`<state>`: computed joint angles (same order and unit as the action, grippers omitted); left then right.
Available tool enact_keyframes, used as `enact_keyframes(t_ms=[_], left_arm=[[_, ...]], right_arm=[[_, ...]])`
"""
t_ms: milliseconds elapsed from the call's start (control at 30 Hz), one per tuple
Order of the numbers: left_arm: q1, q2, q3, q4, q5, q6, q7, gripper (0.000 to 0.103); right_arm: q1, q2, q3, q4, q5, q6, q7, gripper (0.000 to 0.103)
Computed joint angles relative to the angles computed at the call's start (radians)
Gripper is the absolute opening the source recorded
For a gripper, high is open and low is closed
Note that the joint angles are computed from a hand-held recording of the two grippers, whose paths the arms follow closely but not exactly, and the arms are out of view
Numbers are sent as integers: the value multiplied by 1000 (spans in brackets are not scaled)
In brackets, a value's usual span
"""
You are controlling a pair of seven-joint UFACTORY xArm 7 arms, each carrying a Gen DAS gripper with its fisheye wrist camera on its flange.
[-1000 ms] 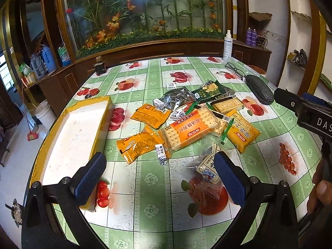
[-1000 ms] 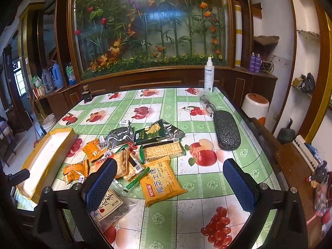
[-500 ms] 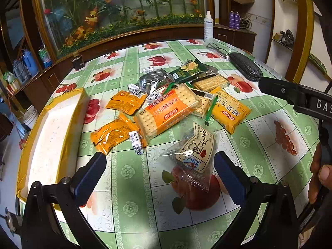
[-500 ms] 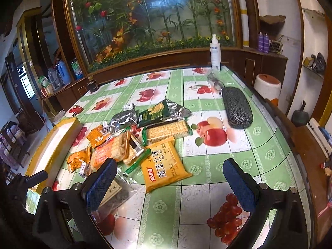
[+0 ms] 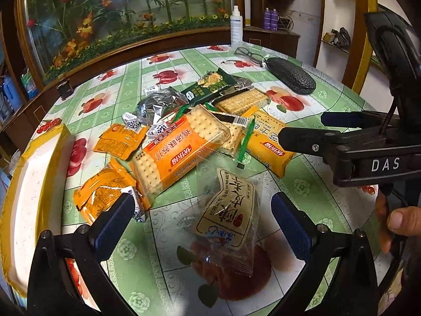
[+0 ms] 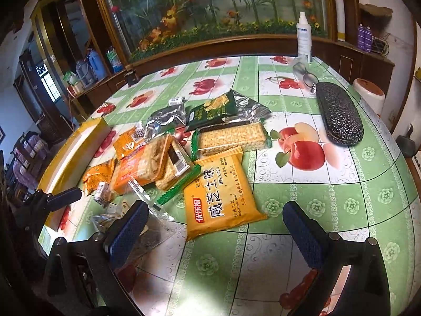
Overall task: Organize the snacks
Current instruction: 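Move left tool to clear snack bag while right tool approaches yellow cheese biscuit pack, then close left tool on clear snack bag while right tool grasps yellow biscuit pack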
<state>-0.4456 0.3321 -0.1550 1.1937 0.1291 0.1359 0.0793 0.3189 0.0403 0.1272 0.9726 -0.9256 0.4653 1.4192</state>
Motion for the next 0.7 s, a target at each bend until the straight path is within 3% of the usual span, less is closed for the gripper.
enact_keyframes(t_ms=[100, 233, 333, 433, 633, 700], left_arm=[[-10, 32, 6, 37, 13, 41, 8, 103], [53, 75, -78, 80, -65, 95, 115, 103], [7, 105, -27, 117, -45, 155, 89, 103], [36, 110, -51, 120, -90, 169, 119, 103], [44, 125, -51, 145, -121, 187, 138, 103], [34, 141, -43, 171, -114, 200, 139, 103]], right_arm=[[-8, 20, -8, 7, 26, -19, -39, 103], [-7, 52, -21, 30, 65, -20, -108, 103], [-1, 85, -32, 54, 91, -16, -154, 103], [0, 128, -40, 77, 161, -44, -242, 103], [61, 215, -73, 187, 176, 114, -348, 103], [64, 225, -79, 201, 193, 127, -380, 103]])
